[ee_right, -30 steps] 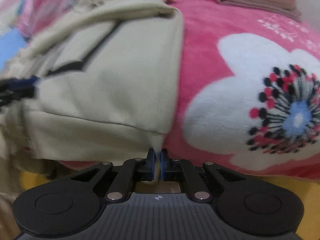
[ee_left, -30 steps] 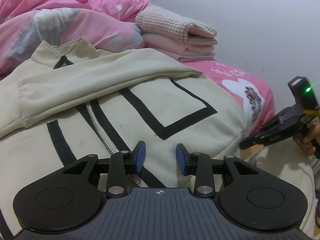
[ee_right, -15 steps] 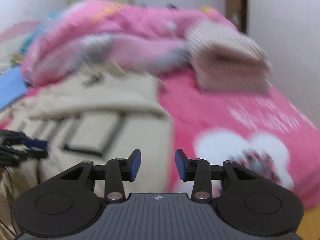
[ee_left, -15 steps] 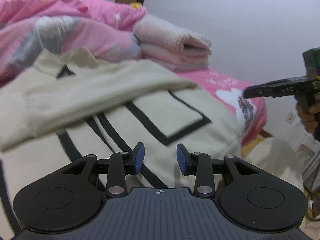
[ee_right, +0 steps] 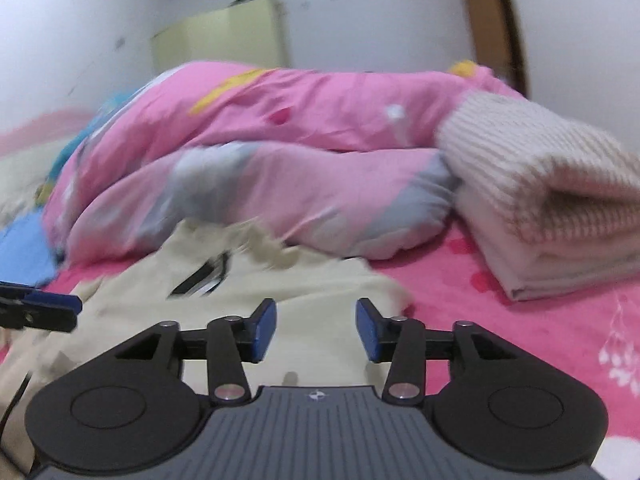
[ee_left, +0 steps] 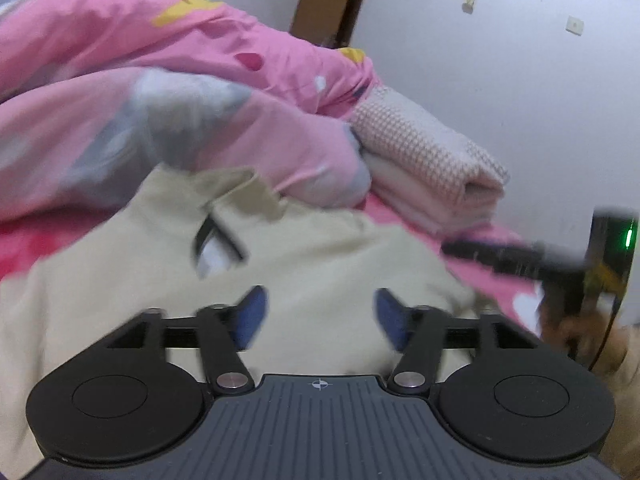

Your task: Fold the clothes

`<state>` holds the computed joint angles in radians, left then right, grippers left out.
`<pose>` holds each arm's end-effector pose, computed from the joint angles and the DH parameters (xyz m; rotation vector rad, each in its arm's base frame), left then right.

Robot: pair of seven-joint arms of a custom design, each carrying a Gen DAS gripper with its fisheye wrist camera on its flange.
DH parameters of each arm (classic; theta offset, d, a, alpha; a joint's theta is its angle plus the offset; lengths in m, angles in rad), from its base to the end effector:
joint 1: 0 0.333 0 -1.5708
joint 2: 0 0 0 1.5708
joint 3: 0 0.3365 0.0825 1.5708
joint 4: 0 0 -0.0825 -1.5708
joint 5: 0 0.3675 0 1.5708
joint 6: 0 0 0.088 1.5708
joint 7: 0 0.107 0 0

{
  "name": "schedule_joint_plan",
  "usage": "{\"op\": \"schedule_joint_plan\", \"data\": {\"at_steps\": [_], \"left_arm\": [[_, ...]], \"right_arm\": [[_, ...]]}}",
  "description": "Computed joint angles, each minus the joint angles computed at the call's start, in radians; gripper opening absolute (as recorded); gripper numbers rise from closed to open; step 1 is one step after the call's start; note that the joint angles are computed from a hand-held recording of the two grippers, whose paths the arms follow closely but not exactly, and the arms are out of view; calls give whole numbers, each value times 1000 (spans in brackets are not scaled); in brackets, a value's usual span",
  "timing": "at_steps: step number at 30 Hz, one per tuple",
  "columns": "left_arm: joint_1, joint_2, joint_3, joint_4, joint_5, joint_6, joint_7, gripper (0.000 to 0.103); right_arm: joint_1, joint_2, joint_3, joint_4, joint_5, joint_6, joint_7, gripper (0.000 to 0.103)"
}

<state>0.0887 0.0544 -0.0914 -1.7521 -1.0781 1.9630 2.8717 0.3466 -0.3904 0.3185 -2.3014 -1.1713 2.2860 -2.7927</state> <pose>0.5887 -0.0577 0.6008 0.8514 -2.5930 1.5543 0.3579 0.2766 0.5695 -1.0380 1.9020 -1.0238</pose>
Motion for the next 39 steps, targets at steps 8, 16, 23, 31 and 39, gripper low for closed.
{"op": "schedule_joint_plan", "data": {"at_steps": [8, 16, 23, 31, 39], "left_arm": [[-188, 225, -140, 343, 295, 35, -306, 72], [-417, 274, -168, 334, 776, 202, -370, 56], [-446, 327, -165, 377, 871, 226, -525, 9], [-247, 436, -231, 560, 435, 76, -648, 6], [-142, 474, -275, 497, 150, 69, -664, 7]], "right_arm": [[-23, 6, -59, -81, 103, 155, -39, 65], [-46, -23, -53, -113, 104, 218, -51, 66], [-75, -40, -40, -129, 109, 255, -40, 66], [-92, -65, -26, -154, 110, 267, -14, 66], [-109, -80, -23, -171, 100, 290, 26, 66]]}}
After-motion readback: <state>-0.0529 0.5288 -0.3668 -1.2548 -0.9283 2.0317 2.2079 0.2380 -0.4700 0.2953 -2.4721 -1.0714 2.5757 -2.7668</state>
